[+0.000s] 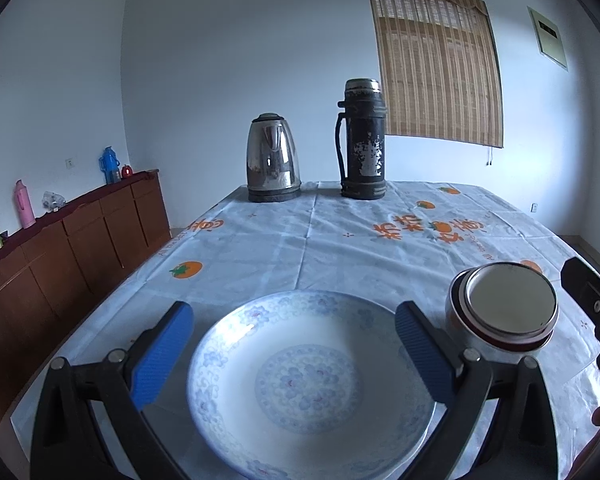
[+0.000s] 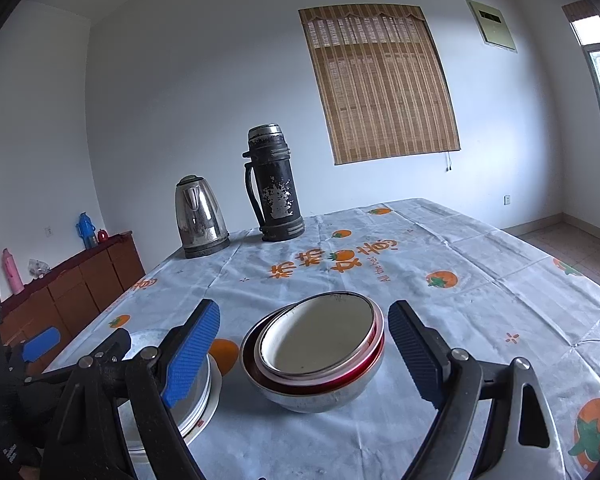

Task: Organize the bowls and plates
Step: 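Move both grippers toward the rim of the nested bowl stack, then close both grippers on the rim of the nested bowl stack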

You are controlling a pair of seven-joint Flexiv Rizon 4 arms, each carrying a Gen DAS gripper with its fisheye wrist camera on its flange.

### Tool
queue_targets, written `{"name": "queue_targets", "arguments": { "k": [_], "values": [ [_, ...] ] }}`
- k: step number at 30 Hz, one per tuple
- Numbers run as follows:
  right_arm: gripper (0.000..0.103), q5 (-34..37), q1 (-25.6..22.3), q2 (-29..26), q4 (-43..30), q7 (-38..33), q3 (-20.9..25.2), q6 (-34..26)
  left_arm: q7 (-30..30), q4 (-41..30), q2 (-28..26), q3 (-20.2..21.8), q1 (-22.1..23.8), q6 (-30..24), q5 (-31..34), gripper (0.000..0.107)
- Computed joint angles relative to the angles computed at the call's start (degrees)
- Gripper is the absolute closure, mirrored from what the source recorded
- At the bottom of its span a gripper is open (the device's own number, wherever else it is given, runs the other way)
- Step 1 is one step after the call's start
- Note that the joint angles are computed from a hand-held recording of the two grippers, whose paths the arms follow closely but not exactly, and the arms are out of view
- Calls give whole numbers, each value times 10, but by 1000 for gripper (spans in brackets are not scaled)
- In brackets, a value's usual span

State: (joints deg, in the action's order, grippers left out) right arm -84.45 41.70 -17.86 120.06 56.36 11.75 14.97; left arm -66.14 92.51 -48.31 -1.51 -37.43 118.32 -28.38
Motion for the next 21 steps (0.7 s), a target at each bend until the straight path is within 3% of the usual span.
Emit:
{"name": "queue_targets", "arguments": {
  "k": [4,7,12,14,16,17,19,21],
  "values": [
    [15,2,-8,13,13,9,3,14,1,-2,2,-9,6,1,18,4],
    [15,8,-35,34,33,13,4,64,5,-21,5,-49,40,-28,77,4],
    [15,26,-77,60,62,29,3,134,17,-99,-10,-92,61,-151,123,4],
    [18,23,-98,63,72,39,-2,183,4,-153,-28,-49,28,-222,128,7],
    [37,22,-114,61,77,43,-7,220,-17,-192,-45,3,-8,-265,132,14],
    [41,19,-124,58,81,50,-11,246,-24,-221,-58,22,-22,-296,138,15],
    [51,-1,-142,56,87,68,-19,292,-41,-250,-71,37,-33,-329,148,20],
    [52,-36,-160,53,92,98,-28,333,-56,-278,-83,51,-42,-364,162,27]
  ]
}}
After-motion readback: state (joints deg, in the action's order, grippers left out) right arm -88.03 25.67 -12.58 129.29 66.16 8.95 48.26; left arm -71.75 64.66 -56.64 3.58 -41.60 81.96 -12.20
